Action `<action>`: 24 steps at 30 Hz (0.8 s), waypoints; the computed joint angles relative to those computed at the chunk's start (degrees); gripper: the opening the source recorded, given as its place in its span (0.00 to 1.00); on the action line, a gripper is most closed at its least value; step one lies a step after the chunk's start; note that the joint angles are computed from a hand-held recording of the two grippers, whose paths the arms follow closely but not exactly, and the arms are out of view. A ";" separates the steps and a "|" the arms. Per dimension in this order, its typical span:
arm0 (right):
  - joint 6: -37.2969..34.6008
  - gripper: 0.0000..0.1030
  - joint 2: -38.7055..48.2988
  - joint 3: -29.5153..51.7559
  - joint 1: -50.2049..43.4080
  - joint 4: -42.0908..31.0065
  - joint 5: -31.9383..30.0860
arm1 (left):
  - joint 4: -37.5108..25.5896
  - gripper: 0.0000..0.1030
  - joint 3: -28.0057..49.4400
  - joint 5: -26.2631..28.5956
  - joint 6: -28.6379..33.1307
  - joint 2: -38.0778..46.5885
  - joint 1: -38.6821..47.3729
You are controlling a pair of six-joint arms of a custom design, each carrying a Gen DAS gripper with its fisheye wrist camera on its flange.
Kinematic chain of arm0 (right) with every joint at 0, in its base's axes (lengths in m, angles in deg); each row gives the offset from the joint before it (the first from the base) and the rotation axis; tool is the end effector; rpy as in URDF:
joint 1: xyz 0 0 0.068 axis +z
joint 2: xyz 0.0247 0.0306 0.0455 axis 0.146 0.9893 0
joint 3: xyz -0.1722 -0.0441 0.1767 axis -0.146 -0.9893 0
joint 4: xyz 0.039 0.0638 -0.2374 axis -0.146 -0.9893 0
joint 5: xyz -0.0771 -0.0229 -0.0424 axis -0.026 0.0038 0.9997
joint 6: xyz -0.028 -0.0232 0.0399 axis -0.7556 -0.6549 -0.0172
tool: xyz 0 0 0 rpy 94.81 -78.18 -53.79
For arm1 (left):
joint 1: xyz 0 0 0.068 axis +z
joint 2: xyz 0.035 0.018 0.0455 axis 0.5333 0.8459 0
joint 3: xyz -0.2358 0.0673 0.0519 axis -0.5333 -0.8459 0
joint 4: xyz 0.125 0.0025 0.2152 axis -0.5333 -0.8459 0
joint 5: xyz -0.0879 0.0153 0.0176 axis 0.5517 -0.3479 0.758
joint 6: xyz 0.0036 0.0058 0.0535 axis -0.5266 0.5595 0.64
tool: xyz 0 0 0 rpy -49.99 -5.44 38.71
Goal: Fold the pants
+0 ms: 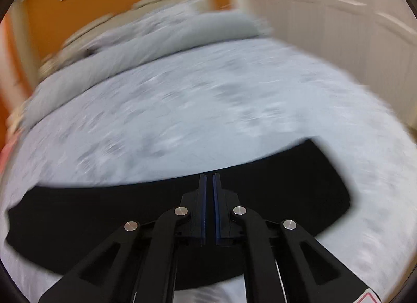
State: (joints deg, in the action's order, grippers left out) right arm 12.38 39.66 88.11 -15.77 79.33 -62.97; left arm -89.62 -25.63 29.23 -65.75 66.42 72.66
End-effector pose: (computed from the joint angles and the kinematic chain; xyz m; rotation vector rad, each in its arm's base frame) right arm 0.2520 -0.1038 0.1344 0.3944 2.3921 0.0986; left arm 0.2085 0.1629 0.1652 -0.4833 2.2151 0.0779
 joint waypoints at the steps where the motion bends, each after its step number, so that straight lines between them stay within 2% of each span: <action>1: -0.41 0.05 2.85 0.28 2.86 0.92 -0.50 | -0.35 0.80 -0.72 -1.30 0.17 0.15 -3.55; 3: -4.36 0.04 11.53 4.61 6.53 0.20 -0.08 | 0.37 0.80 -2.25 -7.03 0.47 3.02 -12.57; 4: -5.94 0.00 17.10 7.14 8.34 1.14 5.01 | 1.23 0.80 -2.56 -10.16 0.52 5.20 -16.66; 5: -5.94 0.00 20.27 8.09 8.15 3.54 6.94 | 2.03 0.80 -3.72 -12.80 0.46 6.06 -20.40; 6: -3.82 0.00 21.22 8.78 5.52 5.10 3.61 | 2.96 0.80 -4.71 -14.42 0.64 6.64 -22.71; 8: 2.11 0.01 18.99 9.99 4.04 3.03 6.81 | 5.94 0.80 -6.03 -19.01 0.00 8.58 -29.07; 9: 3.26 0.12 16.27 8.35 3.06 5.49 5.73 | 7.18 0.81 -6.68 -20.30 0.41 8.89 -31.17; 11: 1.32 0.24 15.20 8.04 2.82 6.78 7.03 | 10.31 0.82 -8.95 -24.39 0.98 8.55 -36.03; 12: 0.50 0.37 15.13 8.15 2.52 6.59 9.25 | 11.67 0.84 -10.24 -25.36 1.60 8.03 -37.00; 15: 0.20 0.40 16.17 8.58 -4.00 7.45 15.08 | 14.03 0.86 -11.85 -27.10 2.25 8.20 -40.09; 16: 0.46 0.46 16.82 8.91 -7.58 7.63 15.56 | 14.05 0.86 -11.59 -26.95 2.17 8.75 -40.49; 18: 0.24 0.59 18.29 9.94 -13.33 7.87 14.60 | 13.58 0.87 -11.24 -25.86 2.35 9.43 -40.53; 19: -0.54 0.60 20.38 11.19 -16.87 7.02 11.44 | 12.88 0.87 -10.92 -25.64 2.13 9.58 -40.70; 20: -2.22 0.58 22.34 12.47 -18.97 5.79 8.37 | 12.53 0.87 -10.14 -25.53 1.42 10.57 -41.29; 21: -4.54 0.30 24.85 14.43 -20.39 3.78 4.90 | 12.00 0.87 -9.96 -25.21 0.98 10.59 -41.45; 23: -6.90 0.09 24.08 13.48 -21.57 4.67 1.72 | 11.63 0.87 -9.41 -24.72 -0.14 11.27 -42.20; 24: -6.93 0.08 20.77 12.52 -22.03 4.28 -0.03 | 12.06 0.87 -9.59 -25.06 -0.63 11.10 -42.83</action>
